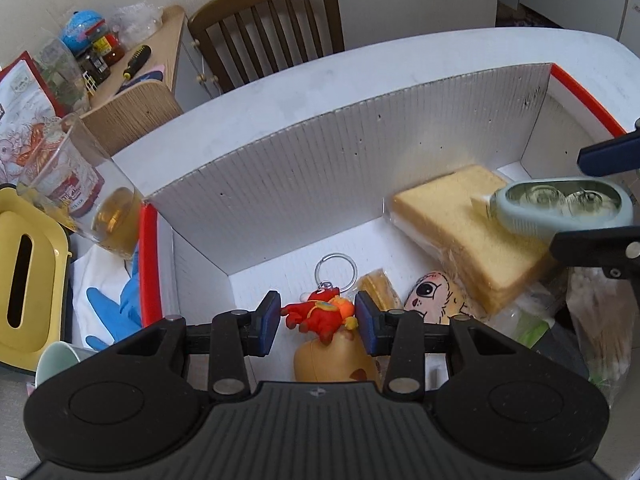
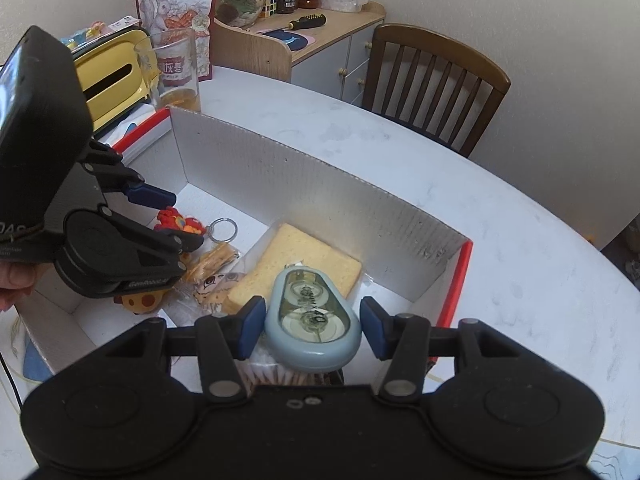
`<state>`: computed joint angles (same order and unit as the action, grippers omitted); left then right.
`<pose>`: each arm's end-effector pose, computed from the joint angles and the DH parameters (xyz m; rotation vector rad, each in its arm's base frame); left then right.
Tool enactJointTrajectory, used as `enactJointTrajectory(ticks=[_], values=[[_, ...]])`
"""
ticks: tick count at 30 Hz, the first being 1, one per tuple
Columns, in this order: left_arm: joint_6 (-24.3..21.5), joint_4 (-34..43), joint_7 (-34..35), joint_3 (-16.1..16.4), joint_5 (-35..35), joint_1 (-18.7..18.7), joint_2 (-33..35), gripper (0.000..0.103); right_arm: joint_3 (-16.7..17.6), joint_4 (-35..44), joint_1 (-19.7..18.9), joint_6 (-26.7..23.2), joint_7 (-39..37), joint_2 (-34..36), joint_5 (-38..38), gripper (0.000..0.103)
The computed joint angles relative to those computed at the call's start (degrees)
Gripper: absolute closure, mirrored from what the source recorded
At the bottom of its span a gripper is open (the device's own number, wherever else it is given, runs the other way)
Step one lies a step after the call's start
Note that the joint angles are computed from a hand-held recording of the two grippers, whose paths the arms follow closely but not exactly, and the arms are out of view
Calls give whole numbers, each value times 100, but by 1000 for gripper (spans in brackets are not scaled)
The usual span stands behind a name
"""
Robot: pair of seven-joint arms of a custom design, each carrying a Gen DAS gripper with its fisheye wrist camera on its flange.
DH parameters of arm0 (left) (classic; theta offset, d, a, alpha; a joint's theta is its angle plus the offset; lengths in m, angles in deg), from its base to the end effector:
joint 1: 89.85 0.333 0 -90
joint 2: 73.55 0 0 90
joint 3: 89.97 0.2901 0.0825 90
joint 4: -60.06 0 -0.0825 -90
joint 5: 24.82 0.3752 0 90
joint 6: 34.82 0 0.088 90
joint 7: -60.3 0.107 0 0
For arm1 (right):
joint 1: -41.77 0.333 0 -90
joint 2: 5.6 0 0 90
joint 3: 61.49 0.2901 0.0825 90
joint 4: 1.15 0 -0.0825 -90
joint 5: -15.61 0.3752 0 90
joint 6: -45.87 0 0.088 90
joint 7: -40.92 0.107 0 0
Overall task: Organize objects
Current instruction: 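Open both tools to release the plush horse and tape roller in the box, then withdraw both tools from the box toward the glue stick and tin lid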
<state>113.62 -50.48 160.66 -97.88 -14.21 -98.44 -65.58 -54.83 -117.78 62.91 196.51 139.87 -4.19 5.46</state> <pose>0.5947 -0.1765 0.4540 -1.2538 2.3606 -0.4250 0.5211 0.2791 0.4745 -2.2468 1.3985 -0.4992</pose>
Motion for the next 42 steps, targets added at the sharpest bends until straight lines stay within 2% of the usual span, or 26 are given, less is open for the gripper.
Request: enactJointTrajectory(ticks=[6,11,13,27,36,37,38,39,42], values=[[-63,14,-28,3,60,-21,0,63,-17,-165,-24,134,-80,-141,131,46],[116,-130,-88,-19,5,-16,-112,51,-44,-361,-42,220,-185,-358,313,45],[209,-221,-127,-29,3,-15,-191,51,-62,-462,-40,259,-268,-482,430,45],[752,-981,303,-207,-1150,75,-1037,51,-238,-1230,97,575,-726,-1416,974,42],[1011,-1518,622,-269,-2013,-75,-1731,51,-504,-1724,359,699,-1101,-2066,1391,40],[1059,-1596,639,-287,-2051,-94,-1820,49,-547,-1786,403,718,-1174,-2147,1457,40],[1106,-1671,642,-305,-2078,-110,-1909,42,-578,-1853,434,743,-1228,-2229,1501,39],[1172,-1745,636,-322,-2114,-131,-1992,39,-603,-1920,459,759,-1272,-2315,1532,39],[1219,-1868,652,-329,-2326,-237,-2189,38,-678,-2133,514,799,-1367,-2576,1588,38]])
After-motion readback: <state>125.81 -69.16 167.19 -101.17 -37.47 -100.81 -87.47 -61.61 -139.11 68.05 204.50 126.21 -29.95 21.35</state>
